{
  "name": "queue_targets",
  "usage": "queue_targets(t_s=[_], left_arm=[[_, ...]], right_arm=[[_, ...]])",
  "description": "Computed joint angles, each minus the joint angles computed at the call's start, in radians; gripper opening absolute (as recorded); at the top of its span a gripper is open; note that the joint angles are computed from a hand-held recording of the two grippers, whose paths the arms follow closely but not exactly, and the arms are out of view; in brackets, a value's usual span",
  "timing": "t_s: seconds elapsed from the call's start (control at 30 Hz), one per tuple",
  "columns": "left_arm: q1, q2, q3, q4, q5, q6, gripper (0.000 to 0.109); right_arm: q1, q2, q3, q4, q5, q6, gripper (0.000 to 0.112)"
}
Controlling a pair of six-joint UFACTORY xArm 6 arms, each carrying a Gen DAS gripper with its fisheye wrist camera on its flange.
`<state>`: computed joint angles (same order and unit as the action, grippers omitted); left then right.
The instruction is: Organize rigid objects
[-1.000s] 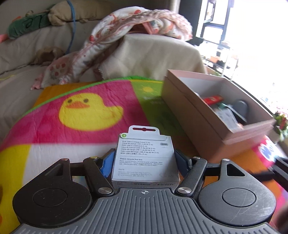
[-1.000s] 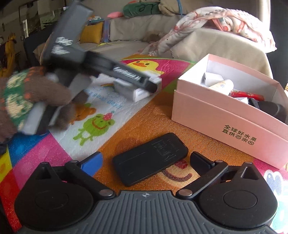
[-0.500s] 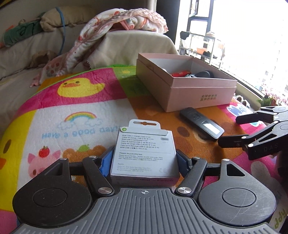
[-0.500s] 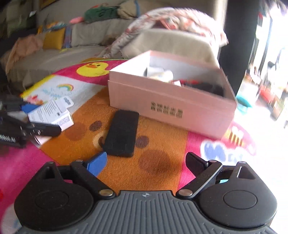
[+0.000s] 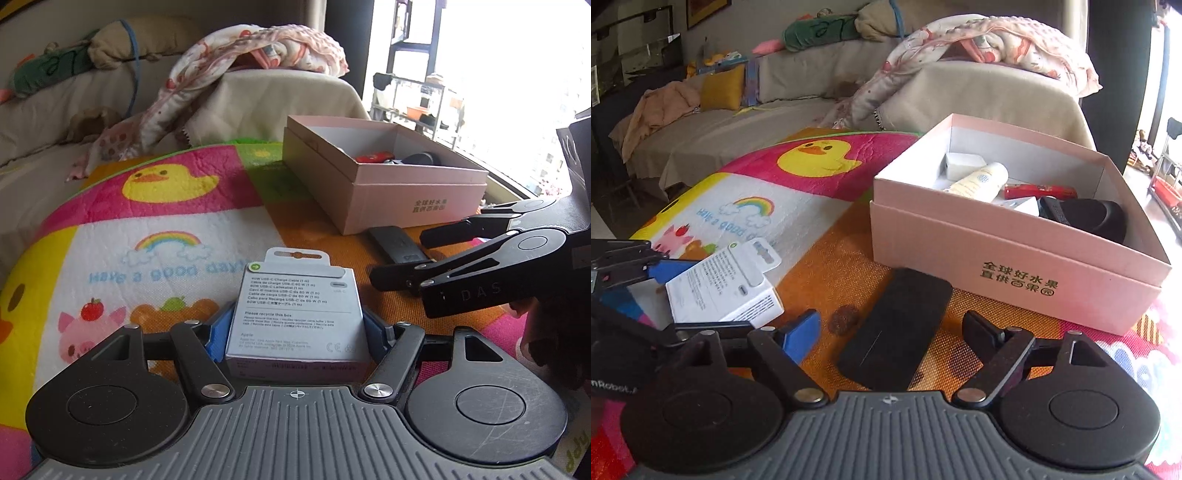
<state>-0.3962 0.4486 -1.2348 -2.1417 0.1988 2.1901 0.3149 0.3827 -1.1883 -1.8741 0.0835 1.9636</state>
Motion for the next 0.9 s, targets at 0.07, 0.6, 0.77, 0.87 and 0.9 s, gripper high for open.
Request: queue_targets(t_s=[0.07, 0.6, 0.77, 0.87, 0.9], left_arm=[[-0.007, 0.004, -0.008, -0.031, -0.016, 0.038, 0.075], [-0.011, 0.010, -0.019, -0.081, -0.035, 0.103, 0.075], [-0.012, 0.011, -0.021, -0.092, -0.039, 0.117, 0.075], [-0.013, 0.012, -0.023, -0.098, -0.044, 0.127, 0.075], [-0.013, 0.012, -0.024, -0.100, -0.045, 0.129, 0.075]], right_arm=[[0.003, -0.005, 0.002, -0.027, 0.007, 0.028, 0.068], [0.028, -0.235, 0.274, -0.109, 0.073, -0.091, 0.043], [0.012, -0.305, 0.371, -0.076, 0.183, -0.055, 0.068], [-0.020, -0.311, 0.385, -0.079, 0.180, 0.051, 0.073], [-0.034, -0.310, 0.383, -0.109, 0.154, 0.121, 0.074]])
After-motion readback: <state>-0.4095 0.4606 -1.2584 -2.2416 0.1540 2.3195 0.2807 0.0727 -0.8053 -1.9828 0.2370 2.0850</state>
